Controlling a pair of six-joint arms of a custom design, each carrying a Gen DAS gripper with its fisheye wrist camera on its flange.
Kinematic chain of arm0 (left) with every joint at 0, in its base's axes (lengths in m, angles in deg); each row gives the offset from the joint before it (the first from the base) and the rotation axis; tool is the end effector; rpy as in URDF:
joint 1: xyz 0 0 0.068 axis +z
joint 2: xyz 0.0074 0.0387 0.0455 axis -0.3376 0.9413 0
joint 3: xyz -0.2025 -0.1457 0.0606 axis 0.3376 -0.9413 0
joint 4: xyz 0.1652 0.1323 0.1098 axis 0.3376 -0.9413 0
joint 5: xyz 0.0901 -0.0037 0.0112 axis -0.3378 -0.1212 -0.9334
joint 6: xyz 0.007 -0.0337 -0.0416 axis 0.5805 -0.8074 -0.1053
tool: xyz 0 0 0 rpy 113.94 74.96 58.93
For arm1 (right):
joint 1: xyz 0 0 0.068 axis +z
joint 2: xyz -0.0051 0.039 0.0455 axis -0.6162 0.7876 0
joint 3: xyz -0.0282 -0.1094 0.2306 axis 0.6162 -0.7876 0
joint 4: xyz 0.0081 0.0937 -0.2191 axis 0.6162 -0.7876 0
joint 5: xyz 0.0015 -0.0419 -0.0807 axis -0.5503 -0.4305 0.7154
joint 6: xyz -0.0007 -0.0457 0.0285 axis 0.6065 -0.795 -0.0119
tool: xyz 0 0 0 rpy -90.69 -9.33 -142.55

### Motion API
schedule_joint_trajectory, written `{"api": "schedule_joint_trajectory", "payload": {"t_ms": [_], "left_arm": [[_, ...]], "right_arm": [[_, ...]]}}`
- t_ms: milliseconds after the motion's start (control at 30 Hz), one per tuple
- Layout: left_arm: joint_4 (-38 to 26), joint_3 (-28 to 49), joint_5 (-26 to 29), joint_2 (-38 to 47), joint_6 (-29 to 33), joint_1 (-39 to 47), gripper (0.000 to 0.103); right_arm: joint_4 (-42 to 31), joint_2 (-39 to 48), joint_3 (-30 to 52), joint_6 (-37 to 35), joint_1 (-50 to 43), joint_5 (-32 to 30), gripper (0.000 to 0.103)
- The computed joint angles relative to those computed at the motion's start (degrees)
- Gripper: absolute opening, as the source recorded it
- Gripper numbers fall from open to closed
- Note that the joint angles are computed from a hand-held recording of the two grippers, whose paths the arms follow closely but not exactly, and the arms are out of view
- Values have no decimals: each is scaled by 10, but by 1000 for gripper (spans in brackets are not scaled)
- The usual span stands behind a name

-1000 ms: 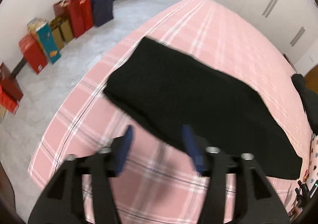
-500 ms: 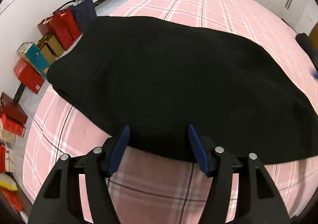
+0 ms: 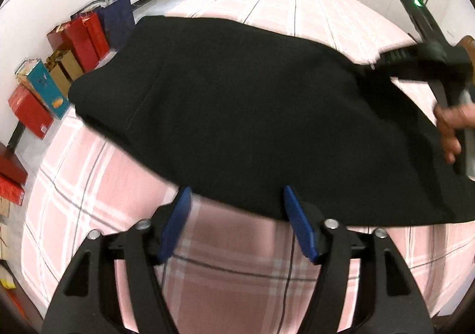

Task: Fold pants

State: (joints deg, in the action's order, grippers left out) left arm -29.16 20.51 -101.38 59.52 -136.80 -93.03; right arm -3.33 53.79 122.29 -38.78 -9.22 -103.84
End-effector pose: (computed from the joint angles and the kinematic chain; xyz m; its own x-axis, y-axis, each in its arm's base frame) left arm 0.0670 -0.1643 0.2049 -0.7556 -0.4651 -0.4612 -0.4668 0.8763 -0.1191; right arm 0.3607 0.2088 0.1992 -0.8023 -0.4881 -0.3436 -0.5753 0.7859 0.2267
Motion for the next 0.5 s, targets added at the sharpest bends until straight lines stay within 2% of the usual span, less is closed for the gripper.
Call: {"api": "schedule_joint_trajectory", "payload": {"t_ms": [67,100,133,167,300,333,400,500], "left_arm": [[-1,0,-6,-3,-4,-3,65],[-3,1,-4,-5,-11,-5,65],[-3,2,-2,-6,-10,-1,66],[-1,2,0,-8,-5,3,66],[-11,16,-7,10,12,8,69],[-13,13,-8,6,12,10,69],[-18,22,-9,19,0,6,71],[-29,45,-1,45,-11,12,73]], "right_arm": [[6,36,49,31,5,23,0],[19,32,49,47,5,31,0],[46,4,20,61,-3,34,2],[78,-36,-26,65,-12,32,9],[134,-217,-233,-9,-20,-1,9],[136,-236,-264,-24,-11,1,8],[121,-207,-264,-48,-2,23,5],[126,-136,-215,-11,-1,42,0]]}}
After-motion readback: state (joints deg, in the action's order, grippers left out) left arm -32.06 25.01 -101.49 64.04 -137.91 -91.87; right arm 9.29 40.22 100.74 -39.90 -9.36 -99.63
